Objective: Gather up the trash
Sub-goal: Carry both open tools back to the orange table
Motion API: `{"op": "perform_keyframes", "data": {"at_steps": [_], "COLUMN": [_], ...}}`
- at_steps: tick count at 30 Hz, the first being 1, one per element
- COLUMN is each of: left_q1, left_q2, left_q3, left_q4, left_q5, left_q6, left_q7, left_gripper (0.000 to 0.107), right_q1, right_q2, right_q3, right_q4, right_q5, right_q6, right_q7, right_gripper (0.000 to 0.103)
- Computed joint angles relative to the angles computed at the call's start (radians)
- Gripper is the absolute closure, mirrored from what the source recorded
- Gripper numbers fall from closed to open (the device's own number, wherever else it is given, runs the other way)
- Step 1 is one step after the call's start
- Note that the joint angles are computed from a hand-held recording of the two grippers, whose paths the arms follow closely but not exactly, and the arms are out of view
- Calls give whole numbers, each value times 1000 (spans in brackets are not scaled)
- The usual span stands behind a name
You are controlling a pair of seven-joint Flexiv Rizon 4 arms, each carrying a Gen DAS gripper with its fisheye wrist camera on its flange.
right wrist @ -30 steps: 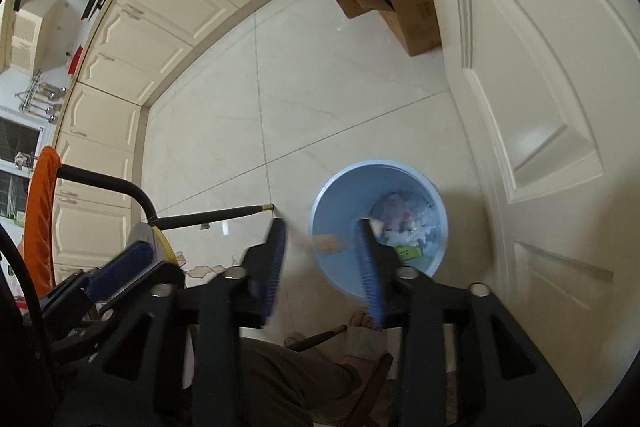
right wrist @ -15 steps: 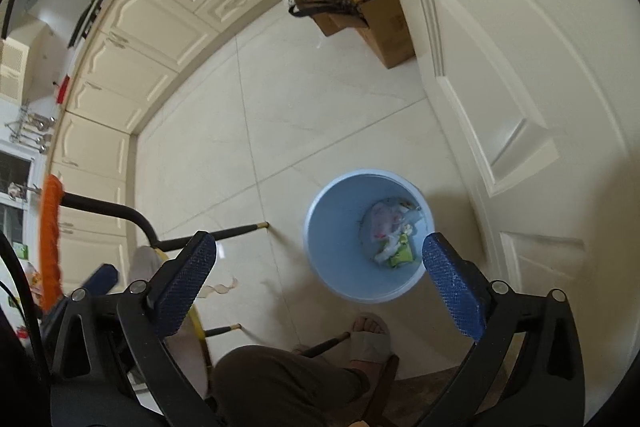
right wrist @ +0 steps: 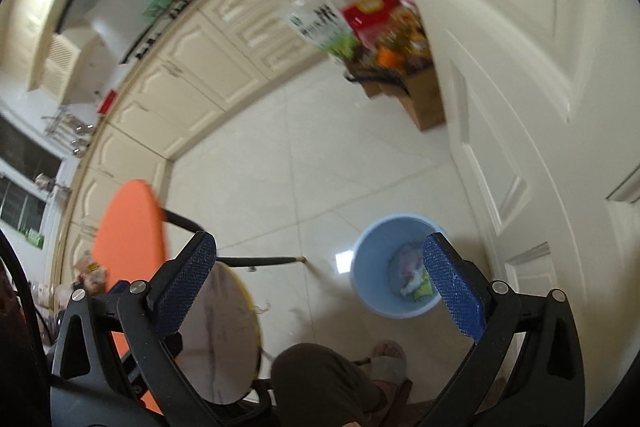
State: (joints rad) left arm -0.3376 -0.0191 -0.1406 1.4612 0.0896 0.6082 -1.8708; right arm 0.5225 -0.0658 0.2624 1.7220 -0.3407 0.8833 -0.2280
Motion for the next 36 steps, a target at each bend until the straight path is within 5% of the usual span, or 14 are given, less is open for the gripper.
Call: {"op": "perform_keyframes", "data": {"at_steps": [8,13,26,36], "left_q1": [53,132,377,545], "left_q2": [357,579,1085,1224], "left_q3": [-8,-18,-25,-60], "left_q4": [235,343,408,339], "left_q5": [111,154,123,73], "left_q6": [83,50,-295,-484], "left_q7": [-71,-109,-86,-101], "left_gripper": [5,5,5,5], "right_q1": [107,218,556,688], "right_q2": [-47,-136,-417,-554], "right_q3": [16,8,-106,-187], "right_q4": [-169,-337,-813,-1015], "right_q5": [-188,-292,-365,-317], "right_q6": [-24,-72,-255,-278], "right_q7": [11,-38,-280,-448], "right_gripper": [0,0,0,0]}}
